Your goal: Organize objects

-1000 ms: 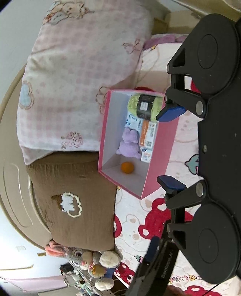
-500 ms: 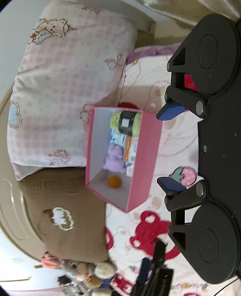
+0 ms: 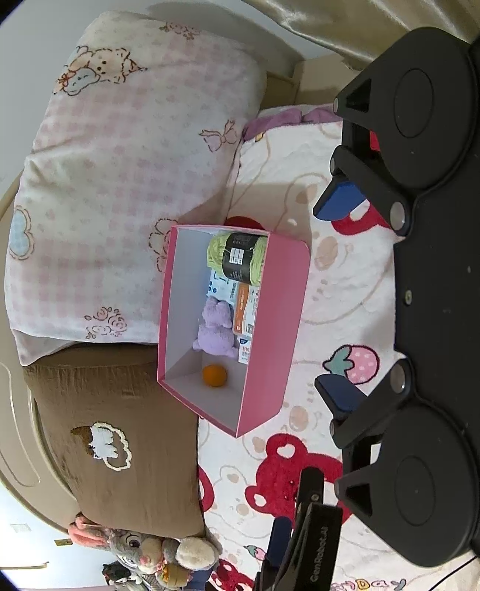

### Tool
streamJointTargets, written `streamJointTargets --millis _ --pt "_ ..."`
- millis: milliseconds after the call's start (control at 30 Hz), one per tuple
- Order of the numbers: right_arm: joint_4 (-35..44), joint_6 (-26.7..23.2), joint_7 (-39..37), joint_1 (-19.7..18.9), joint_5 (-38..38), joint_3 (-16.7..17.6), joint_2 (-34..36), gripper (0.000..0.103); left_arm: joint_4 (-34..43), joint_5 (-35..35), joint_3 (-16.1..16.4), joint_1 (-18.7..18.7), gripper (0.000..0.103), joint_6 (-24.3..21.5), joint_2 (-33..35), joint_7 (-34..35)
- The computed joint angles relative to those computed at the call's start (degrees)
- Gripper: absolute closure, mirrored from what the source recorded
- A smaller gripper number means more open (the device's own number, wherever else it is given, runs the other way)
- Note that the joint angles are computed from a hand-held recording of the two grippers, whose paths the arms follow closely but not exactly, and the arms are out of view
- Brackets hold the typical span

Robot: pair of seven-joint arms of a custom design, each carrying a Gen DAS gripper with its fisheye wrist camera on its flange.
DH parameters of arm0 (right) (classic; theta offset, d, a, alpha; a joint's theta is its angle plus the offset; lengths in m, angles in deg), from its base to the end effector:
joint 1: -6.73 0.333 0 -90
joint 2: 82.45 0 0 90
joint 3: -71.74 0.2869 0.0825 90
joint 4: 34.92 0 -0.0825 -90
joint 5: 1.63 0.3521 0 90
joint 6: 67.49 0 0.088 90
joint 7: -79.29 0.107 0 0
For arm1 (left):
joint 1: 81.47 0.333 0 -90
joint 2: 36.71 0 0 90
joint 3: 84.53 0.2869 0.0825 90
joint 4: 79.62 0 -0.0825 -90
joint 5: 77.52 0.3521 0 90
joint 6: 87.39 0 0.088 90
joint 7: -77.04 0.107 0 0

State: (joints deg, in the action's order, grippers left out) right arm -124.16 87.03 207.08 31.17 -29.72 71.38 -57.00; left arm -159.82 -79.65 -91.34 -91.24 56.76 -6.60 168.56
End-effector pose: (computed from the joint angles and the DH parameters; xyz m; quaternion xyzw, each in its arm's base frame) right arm 0.6201 0.2952 0.4551 -0.6978 0.6114 -0.2490 0.2781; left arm 0.6823 -0.1834 0.4570 -0.5830 0.7570 -0.2569 0.1453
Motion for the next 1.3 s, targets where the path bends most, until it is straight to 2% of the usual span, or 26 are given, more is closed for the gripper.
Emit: streamJointTargets --millis 167,233,333,733,967,1133,1300 --pt "0.08 -0.26 -0.17 -0.12 0.70 0.27 0.20 0.009 -1.55 2.39 1.45 -1.50 0.005 1.96 -0.38 -3.21" --pt "0.15 -0.51 -0.30 -0.23 1.14 0.41 0.26 0.009 -1.16 3.48 1.81 -1.93 0.004 1.13 -0.20 -3.91" --pt "0.11 -0.67 0.09 -0.11 1.18 0.24 0.22 0.009 1.90 4.66 2.17 -2.42 0.004 -3.39 1.17 -5.85" --pt "0.16 -1.84 0.97 0.20 0.61 -0.03 0.33 0.009 1.44 8.39 2.73 -3.23 0.004 -4.06 0.74 -10.12" --pt "-0.33 -3.01 1.36 0.35 0.69 0.35 0.16 0.009 -0.64 8.76 2.51 -3.02 0.004 -2.56 -0.31 -12.41" --pt "-0.54 -3.59 4.05 1.20 -1.26 -0.68 -0.02 0.009 -0.88 7.32 1.57 -2.52 0.003 -3.68 -0.27 -11.57" --pt "-0.12 -6.13 6.48 1.94 -3.30 -1.08 -0.23 0.009 -2.32 9.25 2.58 -3.44 0.003 -3.05 -1.06 -13.12"
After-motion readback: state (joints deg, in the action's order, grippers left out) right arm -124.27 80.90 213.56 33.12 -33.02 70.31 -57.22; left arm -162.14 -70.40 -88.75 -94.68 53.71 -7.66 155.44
